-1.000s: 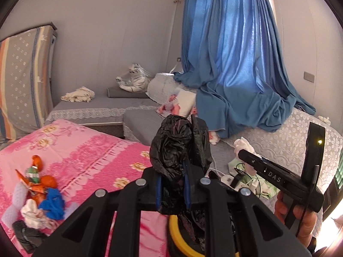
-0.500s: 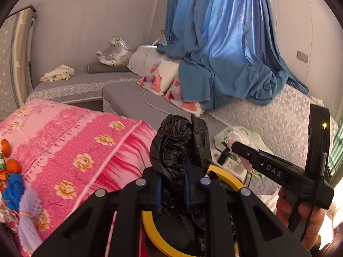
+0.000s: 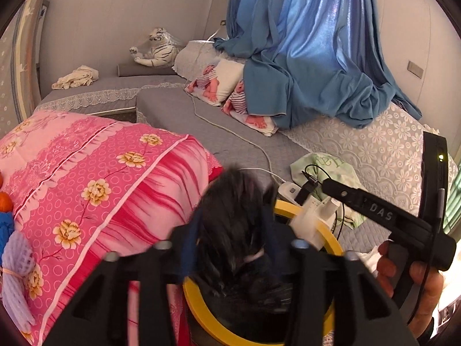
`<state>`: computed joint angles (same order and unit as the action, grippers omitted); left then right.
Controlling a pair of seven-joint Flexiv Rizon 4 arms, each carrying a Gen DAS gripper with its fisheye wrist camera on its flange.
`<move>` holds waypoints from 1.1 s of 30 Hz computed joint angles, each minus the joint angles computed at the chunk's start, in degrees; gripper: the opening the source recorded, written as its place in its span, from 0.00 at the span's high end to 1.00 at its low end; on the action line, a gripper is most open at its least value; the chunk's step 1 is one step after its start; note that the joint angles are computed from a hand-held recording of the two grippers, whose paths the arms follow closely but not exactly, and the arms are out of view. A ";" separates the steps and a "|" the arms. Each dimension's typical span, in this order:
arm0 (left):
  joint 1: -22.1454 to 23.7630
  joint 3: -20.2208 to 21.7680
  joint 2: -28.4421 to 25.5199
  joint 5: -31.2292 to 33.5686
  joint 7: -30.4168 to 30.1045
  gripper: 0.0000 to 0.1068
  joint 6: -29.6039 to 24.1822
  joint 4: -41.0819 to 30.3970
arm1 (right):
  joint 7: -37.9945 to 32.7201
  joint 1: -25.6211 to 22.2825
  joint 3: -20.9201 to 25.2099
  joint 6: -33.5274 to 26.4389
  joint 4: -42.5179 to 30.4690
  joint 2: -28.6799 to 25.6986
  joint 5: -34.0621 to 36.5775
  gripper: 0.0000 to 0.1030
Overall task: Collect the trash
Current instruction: 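Open both tools to drop the black bag and white bundle into the bin, then move both open tools back over the pile on the bed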
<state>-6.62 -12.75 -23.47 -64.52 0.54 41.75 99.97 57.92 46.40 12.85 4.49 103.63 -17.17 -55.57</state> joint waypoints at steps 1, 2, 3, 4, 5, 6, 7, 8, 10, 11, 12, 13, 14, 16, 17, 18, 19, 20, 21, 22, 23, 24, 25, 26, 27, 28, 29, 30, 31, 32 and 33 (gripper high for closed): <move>0.02 -0.04 -0.04 -0.40 0.22 0.54 0.32 0.02 | 0.22 -0.01 0.03 -0.10 0.15 0.16 0.09 0.43; 0.19 -0.09 -0.08 -0.90 0.60 0.50 0.42 -0.01 | 0.46 0.01 0.07 -0.24 0.28 0.28 0.13 0.43; 0.27 -0.12 -0.08 -1.41 0.73 0.40 0.61 -0.04 | 0.74 0.04 0.10 -0.39 0.33 0.36 0.12 0.42; 0.31 -0.18 0.01 -2.26 0.93 0.34 1.09 0.06 | 0.92 0.01 0.16 -0.41 0.49 0.52 0.07 0.42; 0.38 -0.31 0.14 -3.56 1.43 0.29 1.67 0.20 | 1.07 0.01 0.18 -0.47 0.53 0.59 -0.07 0.41; 0.53 -0.46 0.28 -5.16 2.46 0.27 2.22 0.34 | 1.13 0.08 0.17 -0.64 0.44 0.53 -0.35 0.41; 0.53 -0.44 0.42 -6.05 3.20 0.26 2.60 0.38 | 0.96 0.08 0.15 -0.77 0.29 0.46 -0.46 0.40; 0.49 -0.36 0.62 -6.83 3.71 0.20 2.95 0.46 | 0.61 0.15 0.09 -0.99 -0.04 0.26 -0.70 0.40; 0.68 -0.34 0.98 -9.59 4.99 0.11 3.37 0.60 | 0.28 0.23 -0.12 -0.81 -0.36 0.05 -1.88 0.39; 0.73 -0.29 1.13 -11.16 5.76 0.11 3.78 0.64 | -0.08 0.35 -0.34 -0.68 -0.67 -0.20 -3.05 0.39; 0.64 -0.12 1.27 -12.24 6.33 0.11 4.37 0.55 | -0.83 0.50 -0.52 -0.90 -1.29 -0.56 -3.67 0.38; 0.57 0.13 1.31 -12.72 6.44 0.11 4.75 0.30 | -1.97 0.74 -0.77 -1.32 -2.17 -1.09 -4.34 0.37; 0.62 0.36 1.29 -13.21 6.47 0.11 5.07 0.02 | -3.21 0.98 -1.09 -1.66 -3.09 -1.70 -5.12 0.37; 1.00 0.71 1.25 -14.52 6.76 0.11 5.54 -0.57 | -5.91 1.34 -1.92 -1.31 -4.79 -2.93 -7.52 0.35; 1.23 0.87 1.24 -15.26 7.03 0.11 5.87 -0.89 | -6.89 1.45 -2.29 -0.97 -5.39 -3.33 -8.40 0.35; 1.45 0.99 1.15 -15.92 7.36 0.11 6.18 -1.26 | -8.34 1.55 -2.78 -0.45 -6.31 -4.00 -9.59 0.34; 1.66 1.09 1.04 -16.74 7.86 0.11 6.68 -1.61 | -9.69 1.65 -3.28 0.11 -7.25 -4.67 -10.63 0.34; 1.93 1.20 0.99 -17.83 8.54 0.11 7.31 -1.96 | -10.94 1.67 -3.81 0.96 -8.09 -5.28 -11.74 0.33; 2.26 1.34 0.86 -18.87 9.01 0.11 7.94 -2.44 | -11.78 1.71 -4.26 1.73 -8.75 -5.76 -12.49 0.33; 2.54 1.51 0.68 -19.31 9.03 0.11 8.28 -2.90 | -12.78 1.65 -4.74 2.78 -9.48 -6.28 -13.31 0.32; 3.10 1.81 0.36 -19.49 8.59 0.11 8.59 -3.77 | -14.07 1.51 -5.29 4.12 -10.46 -6.97 -14.18 0.32; 3.54 1.96 0.08 -19.67 8.31 0.11 8.97 -4.44 | -14.85 1.53 -5.76 4.96 -11.19 -7.48 -14.65 0.31; 3.88 2.01 -0.15 -19.89 8.23 0.11 9.43 -4.94 | -15.83 1.52 -6.28 5.98 -12.13 -8.11 -15.22 0.30; 4.34 2.14 -0.53 -20.39 8.23 0.11 10.40 -5.78 | -16.78 1.56 -6.79 6.93 -13.08 -8.77 -15.66 0.30; 4.73 2.15 -0.86 -20.60 8.19 0.11 11.02 -6.44 | -18.00 1.49 -7.38 8.26 -14.38 -9.69 -16.17 0.29; 5.08 2.15 -1.10 -20.86 8.10 0.11 11.77 -7.05 | -18.99 1.43 -7.98 9.67 -15.43 -10.44 -16.65 0.27; 5.62 2.16 -1.45 -21.28 8.31 0.11 12.32 -7.63 | -19.74 1.48 -8.52 10.79 -16.28 -11.08 -16.94 0.26; 6.14 2.13 -1.86 -21.93 8.86 0.11 13.07 -8.24 | -20.79 1.45 -9.11 12.32 -17.50 -12.02 -17.33 0.23; 6.46 2.14 -2.31 -22.36 9.37 0.11 14.19 -8.85 | -21.74 1.49 -9.68 13.60 -18.54 -12.82 -17.51 0.22; 6.73 2.27 -2.96 -22.48 9.64 0.11 15.77 -9.63 | -22.78 1.55 -10.22 14.86 -19.70 -13.71 -17.49 0.22; 7.08 2.31 -3.60 -21.96 9.07 0.11 16.67 -10.45 | -24.32 1.41 -10.76 16.80 -21.25 -14.89 -17.40 0.22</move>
